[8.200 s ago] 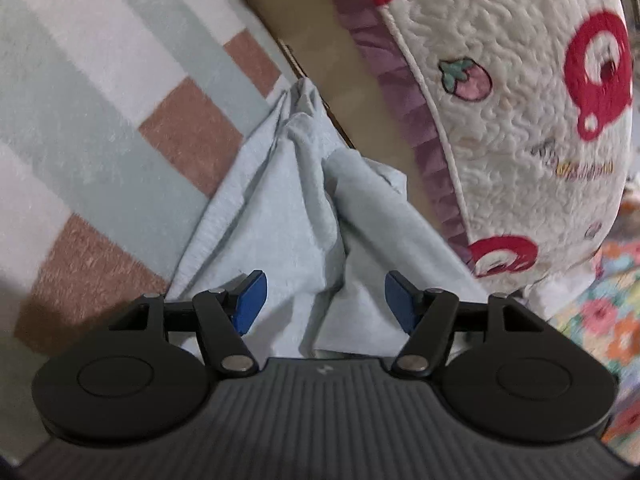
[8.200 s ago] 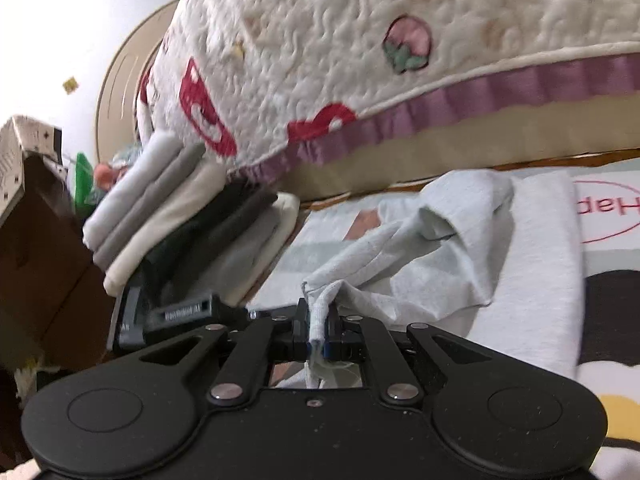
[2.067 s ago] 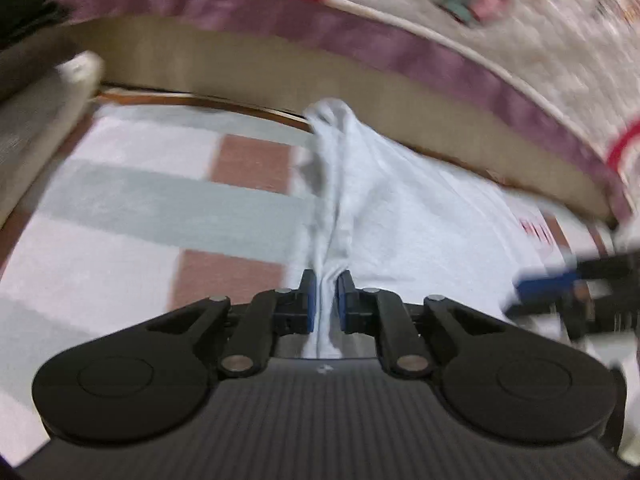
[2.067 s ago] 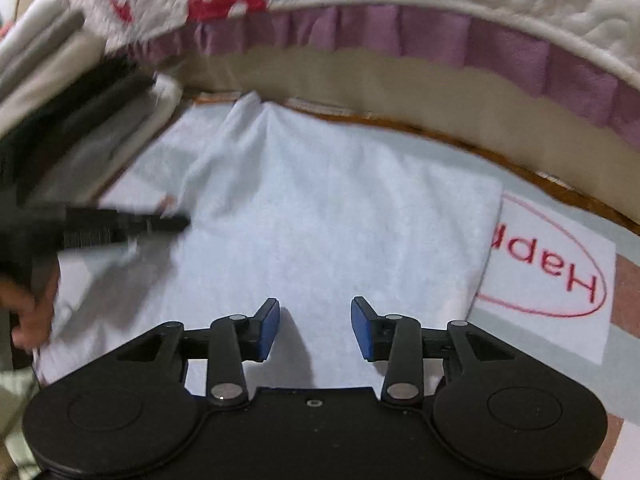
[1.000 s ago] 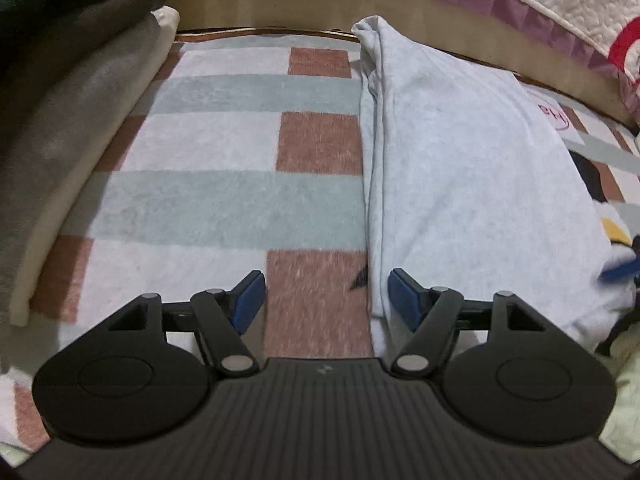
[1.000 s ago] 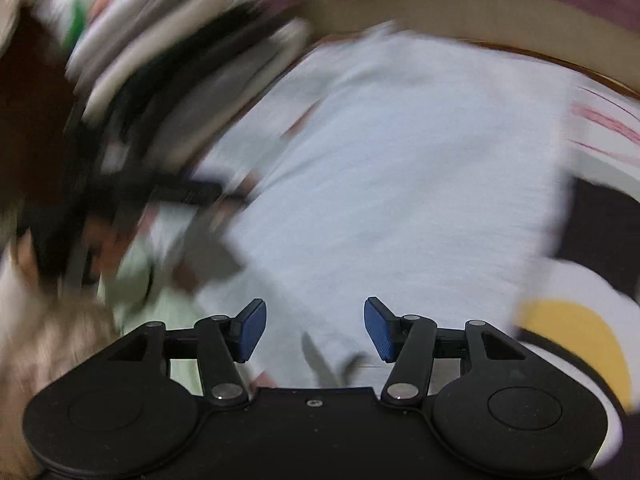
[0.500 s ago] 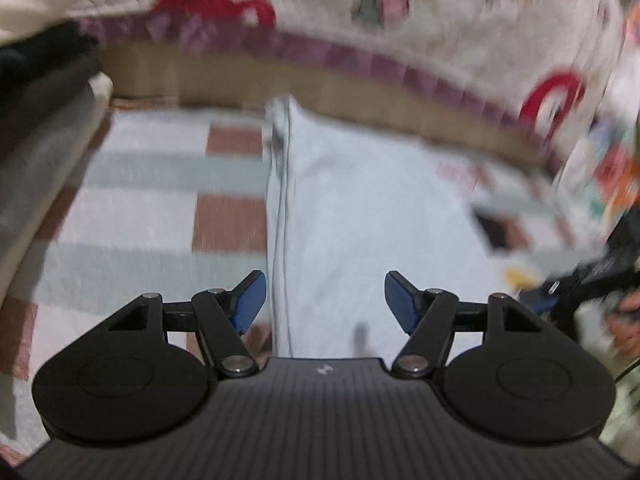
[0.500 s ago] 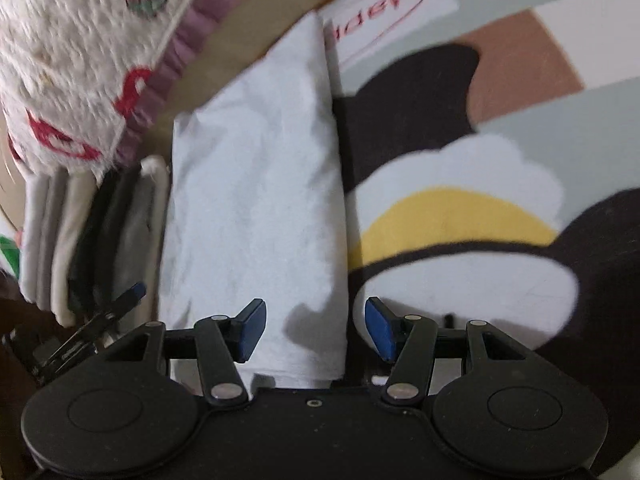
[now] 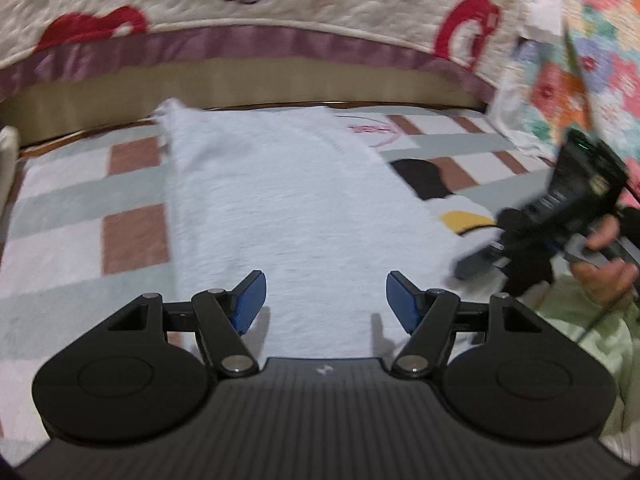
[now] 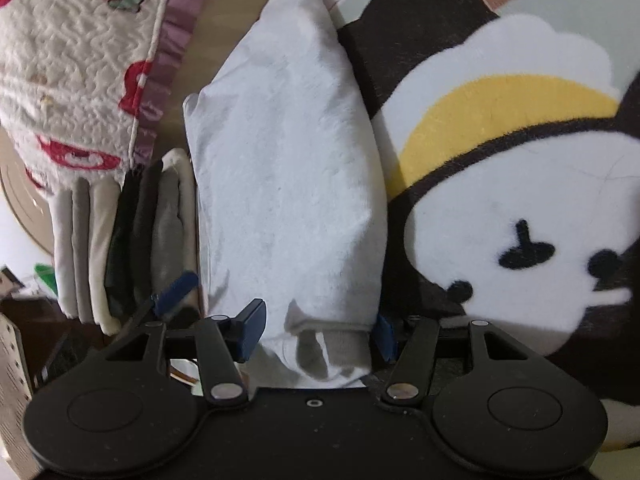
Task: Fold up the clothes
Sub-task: 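Grasp the hem end of the shirt strip with both grippers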
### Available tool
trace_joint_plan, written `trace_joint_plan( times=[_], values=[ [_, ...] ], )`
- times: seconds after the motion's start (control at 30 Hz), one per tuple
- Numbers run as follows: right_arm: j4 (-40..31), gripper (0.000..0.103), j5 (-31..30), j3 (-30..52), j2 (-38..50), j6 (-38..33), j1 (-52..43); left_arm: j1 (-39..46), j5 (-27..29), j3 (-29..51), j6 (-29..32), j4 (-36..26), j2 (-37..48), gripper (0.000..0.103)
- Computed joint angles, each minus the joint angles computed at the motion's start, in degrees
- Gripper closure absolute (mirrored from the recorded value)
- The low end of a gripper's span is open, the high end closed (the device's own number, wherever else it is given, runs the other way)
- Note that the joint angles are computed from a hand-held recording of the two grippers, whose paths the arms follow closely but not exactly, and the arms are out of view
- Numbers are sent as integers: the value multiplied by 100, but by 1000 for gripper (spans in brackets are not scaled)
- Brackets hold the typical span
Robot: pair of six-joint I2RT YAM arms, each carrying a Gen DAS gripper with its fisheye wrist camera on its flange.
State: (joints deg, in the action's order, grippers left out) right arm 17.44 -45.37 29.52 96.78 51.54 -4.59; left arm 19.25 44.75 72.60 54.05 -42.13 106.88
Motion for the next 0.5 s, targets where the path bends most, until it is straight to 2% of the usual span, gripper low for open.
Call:
trace_joint_plan(
  times=[0.1, 0.2, 0.27, 0.3, 0.4, 0.43, 0.5],
  values=[
    [269, 41, 137, 16, 93, 549, 84, -137, -122, 194, 71, -478, 174, 36],
    [152, 43, 377, 114, 44, 619, 239, -292, -311, -98, 207, -311, -10, 37],
    [-465, 84, 585, 364, -103, 187, 372, -370, -387, -360, 354, -134, -197, 37],
    [-630, 84, 623, 452, -196, 61, 405, -391, -383, -457, 456, -98, -272, 37],
    [-530, 85, 370, 628, -417, 279, 317, -449, -379, -784, 852, 70, -537, 33],
    [-630, 85, 315, 769, -452, 273, 302, -511, -510, -907, 823, 206, -620, 29],
    [-984, 85, 260, 1120, -442, 150, 306, -608, -750, -1151, 742, 553, -770, 28]
  ],
)
